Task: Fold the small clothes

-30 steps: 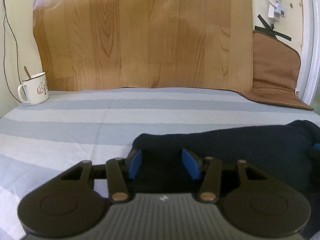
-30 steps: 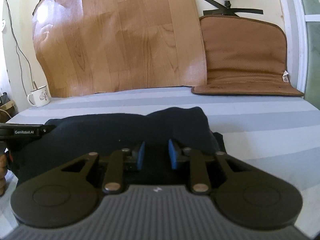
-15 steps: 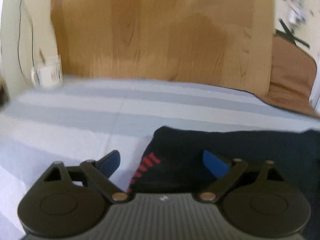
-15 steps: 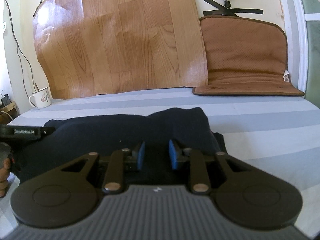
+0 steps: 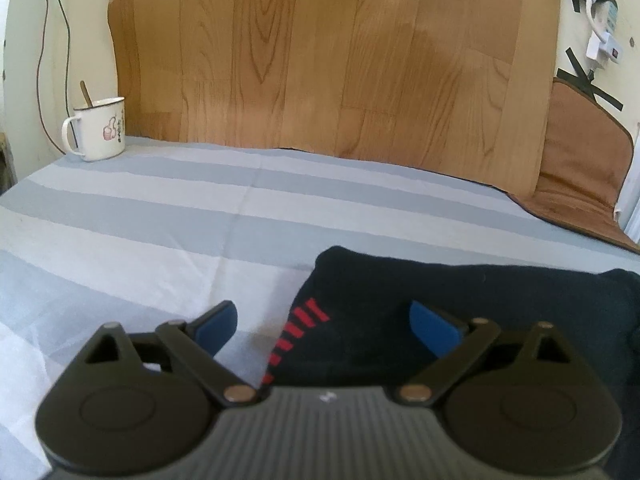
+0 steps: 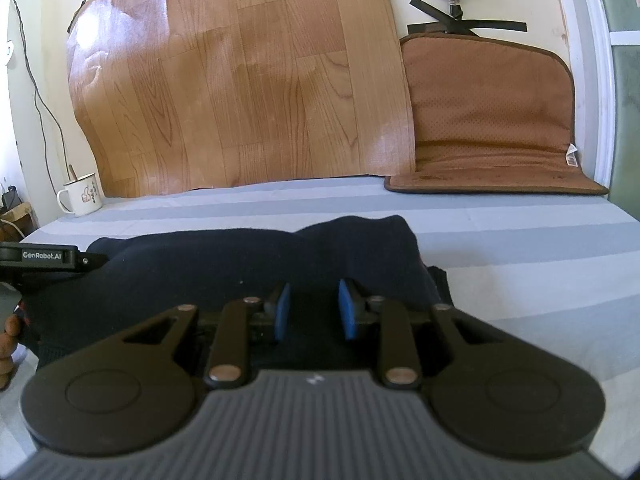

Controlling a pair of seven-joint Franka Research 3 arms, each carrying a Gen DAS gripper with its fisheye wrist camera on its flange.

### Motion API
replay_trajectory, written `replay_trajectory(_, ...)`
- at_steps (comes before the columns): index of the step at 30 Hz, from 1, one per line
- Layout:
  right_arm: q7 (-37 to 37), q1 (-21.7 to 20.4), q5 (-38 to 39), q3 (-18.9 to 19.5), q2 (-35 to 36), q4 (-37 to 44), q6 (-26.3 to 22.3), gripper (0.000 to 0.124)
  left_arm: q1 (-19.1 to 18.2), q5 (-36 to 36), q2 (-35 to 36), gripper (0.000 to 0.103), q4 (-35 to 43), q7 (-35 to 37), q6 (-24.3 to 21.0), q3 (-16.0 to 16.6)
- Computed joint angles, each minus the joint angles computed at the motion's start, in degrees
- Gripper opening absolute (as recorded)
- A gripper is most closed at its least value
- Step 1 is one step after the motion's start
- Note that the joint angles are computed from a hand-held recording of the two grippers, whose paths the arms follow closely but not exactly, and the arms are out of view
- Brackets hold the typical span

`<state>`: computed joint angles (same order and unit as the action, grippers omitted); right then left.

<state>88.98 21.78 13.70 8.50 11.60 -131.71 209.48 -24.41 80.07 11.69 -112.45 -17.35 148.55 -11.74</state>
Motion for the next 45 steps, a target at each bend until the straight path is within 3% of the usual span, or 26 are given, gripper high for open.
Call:
replay_trajectory(12, -0.57, 0.46, 1.03, -0.09, 0.11, 0.11, 0.18, 0.032, -0.51, 0.41, -0.07, 0.099, 0.05, 0.49, -1.92, -0.22)
replay_trajectory(45, -1.91, 1.21, 2.69, -0.01, 0.49, 0.60, 0.36, 0.039, -0.19, 1.32, -0.19, 0.103, -0.41, -0.48, -1.48, -0.19)
